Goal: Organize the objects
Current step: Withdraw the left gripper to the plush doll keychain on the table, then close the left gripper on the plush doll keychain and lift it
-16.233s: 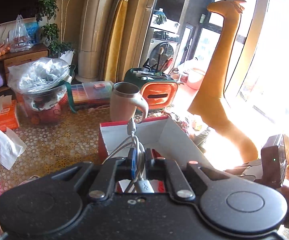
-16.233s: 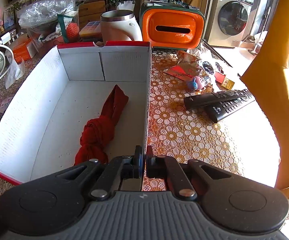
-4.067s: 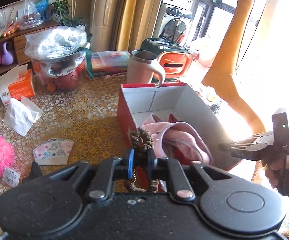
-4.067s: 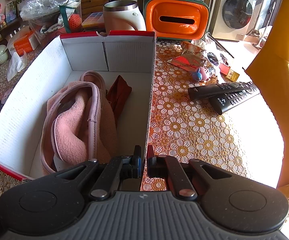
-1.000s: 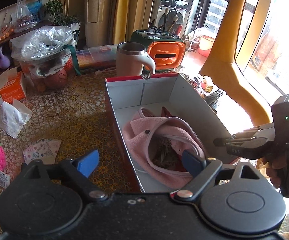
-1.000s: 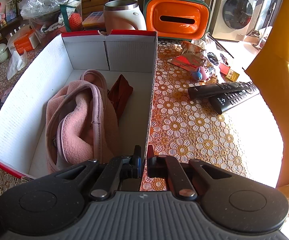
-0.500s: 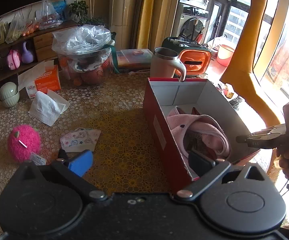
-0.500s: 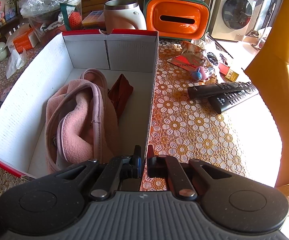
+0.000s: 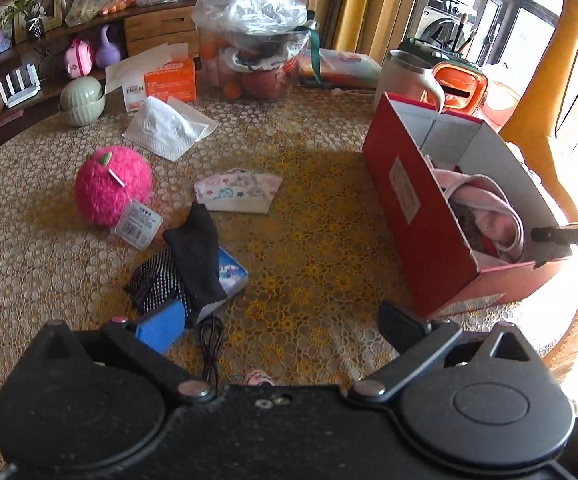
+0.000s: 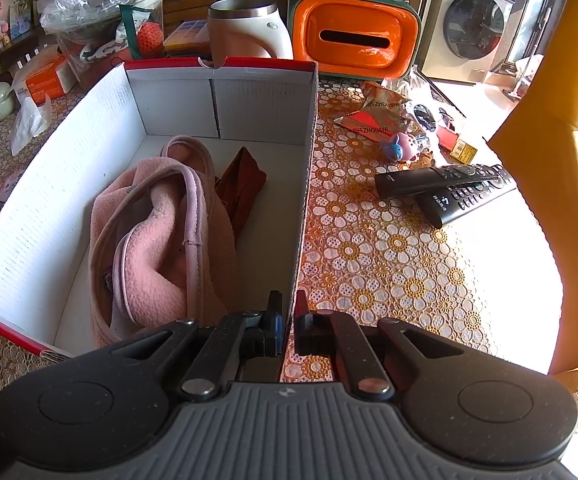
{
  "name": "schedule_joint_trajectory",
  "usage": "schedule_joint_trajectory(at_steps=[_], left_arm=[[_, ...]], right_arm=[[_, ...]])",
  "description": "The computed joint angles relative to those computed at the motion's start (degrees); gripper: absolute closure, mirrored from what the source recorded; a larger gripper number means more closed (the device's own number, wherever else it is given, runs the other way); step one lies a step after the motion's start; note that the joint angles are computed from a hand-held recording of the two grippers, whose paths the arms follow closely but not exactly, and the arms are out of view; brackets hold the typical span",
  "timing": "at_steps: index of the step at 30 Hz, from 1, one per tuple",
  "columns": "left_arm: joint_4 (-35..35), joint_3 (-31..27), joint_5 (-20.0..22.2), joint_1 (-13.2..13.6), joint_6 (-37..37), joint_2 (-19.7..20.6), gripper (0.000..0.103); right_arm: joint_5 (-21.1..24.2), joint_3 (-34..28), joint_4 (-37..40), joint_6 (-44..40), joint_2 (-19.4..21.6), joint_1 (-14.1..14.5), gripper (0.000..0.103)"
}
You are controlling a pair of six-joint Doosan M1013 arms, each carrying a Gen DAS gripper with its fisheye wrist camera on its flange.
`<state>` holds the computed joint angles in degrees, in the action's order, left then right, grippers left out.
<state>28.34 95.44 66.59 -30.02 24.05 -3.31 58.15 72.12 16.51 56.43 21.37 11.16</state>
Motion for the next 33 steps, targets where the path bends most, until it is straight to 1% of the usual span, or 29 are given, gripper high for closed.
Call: schedule_joint_trajectory(at_steps=[5,13,18,23,25,27,29,33], left_arm=[[-3.2,2.59,-0.89,-0.55,-2.22,0.03,0.001],[-1.83,4.84,-0.11,-2.1,-6.3,1.24,0.001],[-2.28,6.22,-1.39,-2.09,-8.3,1.41,0.005],[-2.34,7.18,-1.91,-2.12,-10.39,1.29,0.016],[-2.01,7.36,-1.63,-2.25,-10.84,1.34,0.022],[-1.4,7.49,-1.52,-2.48,-11.37,1.34,0.024],[-0.82,7.38,-1.04,-2.65,-11.62,1.48,0.028],[-0.07,7.17,0.16,-2.92,-12.37,1.64,0.043]], right_arm=[[-0.06,0.12,-0.31,0.08,-0.01,0.07,0.099],[-0.14,0.28,-0.62,0.13,0.03,0.18,0.099],[-0.21,0.31,-0.8,0.08,0.0,0.25,0.099],[-0.23,0.33,-0.84,0.08,-0.02,0.26,0.099],[-0.22,0.33,-0.85,0.11,-0.02,0.27,0.099],[-0.25,0.34,-0.88,0.06,-0.02,0.27,0.099],[-0.23,0.33,-0.9,0.1,-0.01,0.28,0.099],[-0.28,0.45,-0.96,0.15,-0.08,0.33,0.099]])
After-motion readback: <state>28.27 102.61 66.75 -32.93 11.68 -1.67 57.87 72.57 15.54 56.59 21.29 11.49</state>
